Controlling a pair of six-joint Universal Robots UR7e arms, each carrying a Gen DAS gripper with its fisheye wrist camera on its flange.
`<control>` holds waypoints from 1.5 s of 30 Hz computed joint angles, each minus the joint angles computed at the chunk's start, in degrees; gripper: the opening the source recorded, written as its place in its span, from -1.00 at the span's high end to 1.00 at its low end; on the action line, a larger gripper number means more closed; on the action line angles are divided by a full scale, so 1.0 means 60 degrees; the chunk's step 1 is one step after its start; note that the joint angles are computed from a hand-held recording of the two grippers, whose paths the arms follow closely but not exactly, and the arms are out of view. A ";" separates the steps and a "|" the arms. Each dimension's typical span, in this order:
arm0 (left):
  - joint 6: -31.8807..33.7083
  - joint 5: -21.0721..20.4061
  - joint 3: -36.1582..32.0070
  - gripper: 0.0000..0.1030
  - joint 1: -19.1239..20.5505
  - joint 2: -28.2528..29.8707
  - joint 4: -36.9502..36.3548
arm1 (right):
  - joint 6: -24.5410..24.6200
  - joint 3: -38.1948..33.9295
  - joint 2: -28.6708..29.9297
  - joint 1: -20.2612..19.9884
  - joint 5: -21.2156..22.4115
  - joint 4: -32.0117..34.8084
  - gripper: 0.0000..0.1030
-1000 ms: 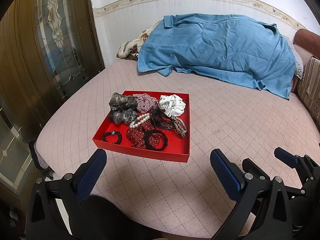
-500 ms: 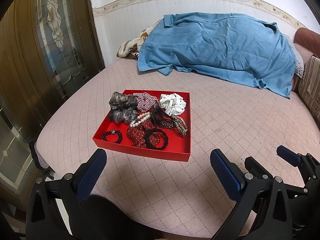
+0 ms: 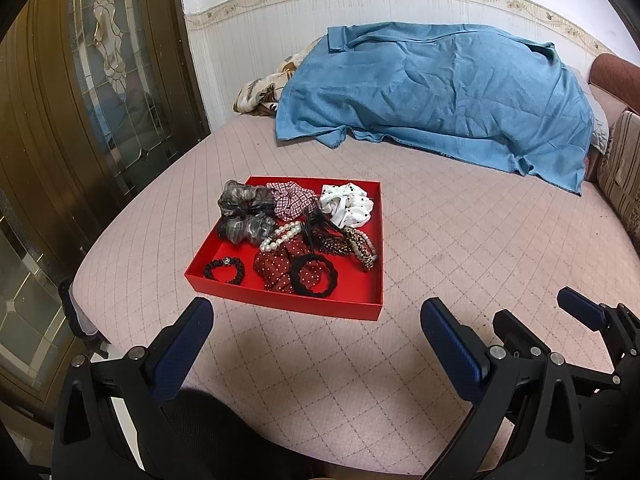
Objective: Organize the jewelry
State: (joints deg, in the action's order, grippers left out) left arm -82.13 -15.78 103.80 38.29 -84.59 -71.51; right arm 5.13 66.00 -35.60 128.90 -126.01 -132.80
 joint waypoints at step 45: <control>0.0711 -0.0332 0.0226 -1.00 0.0268 -0.0090 -0.0894 | -0.0128 0.0144 0.0020 -0.0019 0.0004 -0.0037 -0.65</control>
